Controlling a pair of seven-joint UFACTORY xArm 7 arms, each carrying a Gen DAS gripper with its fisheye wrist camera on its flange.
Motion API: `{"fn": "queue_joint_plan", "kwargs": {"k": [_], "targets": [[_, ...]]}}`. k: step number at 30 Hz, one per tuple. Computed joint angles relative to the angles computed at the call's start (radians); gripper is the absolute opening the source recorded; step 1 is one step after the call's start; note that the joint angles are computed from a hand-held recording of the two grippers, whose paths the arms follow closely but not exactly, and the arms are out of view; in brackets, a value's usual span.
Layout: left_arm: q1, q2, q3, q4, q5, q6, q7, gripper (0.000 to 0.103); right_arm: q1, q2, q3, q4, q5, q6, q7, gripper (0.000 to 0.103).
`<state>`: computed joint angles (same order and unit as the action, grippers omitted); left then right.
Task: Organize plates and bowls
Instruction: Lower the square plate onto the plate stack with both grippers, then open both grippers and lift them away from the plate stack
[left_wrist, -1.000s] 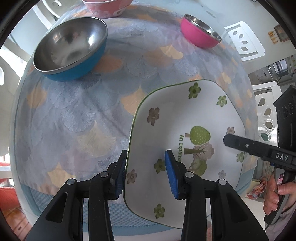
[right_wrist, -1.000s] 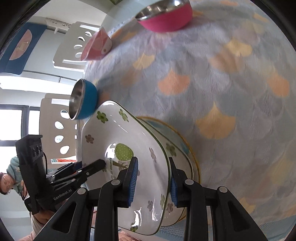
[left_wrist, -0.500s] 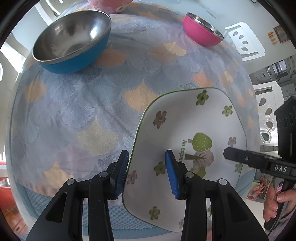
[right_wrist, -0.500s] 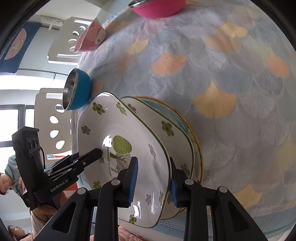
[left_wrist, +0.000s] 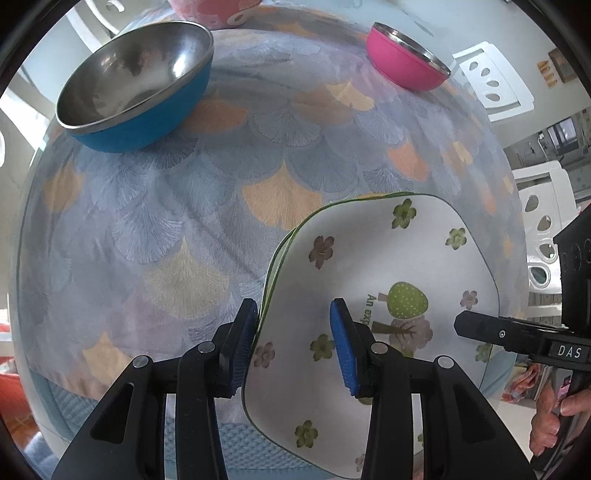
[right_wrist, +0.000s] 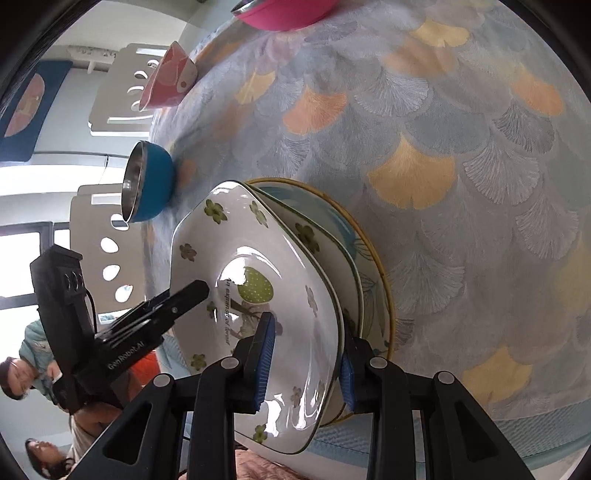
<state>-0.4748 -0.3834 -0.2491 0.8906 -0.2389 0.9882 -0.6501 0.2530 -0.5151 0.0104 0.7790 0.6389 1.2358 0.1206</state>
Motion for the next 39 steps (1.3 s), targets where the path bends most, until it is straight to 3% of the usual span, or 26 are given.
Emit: {"fn": "queue_joint_plan", "kwargs": {"k": [14, 21, 39], "targets": [[0.012, 0.025, -0.015, 0.010, 0.029, 0.000, -0.106, 0.041, -0.011, 0.056, -0.017, 0.041, 0.025, 0.078, -0.041, 0.031], [0.012, 0.018, -0.020, 0.000, 0.038, -0.012, -0.175, 0.042, -0.019, 0.128, -0.001, 0.132, -0.030, 0.157, -0.108, 0.031], [0.023, -0.042, -0.025, -0.004, 0.084, 0.070, -0.257, 0.042, -0.062, 0.155, -0.001, 0.181, -0.041, 0.227, -0.175, 0.031]]}}
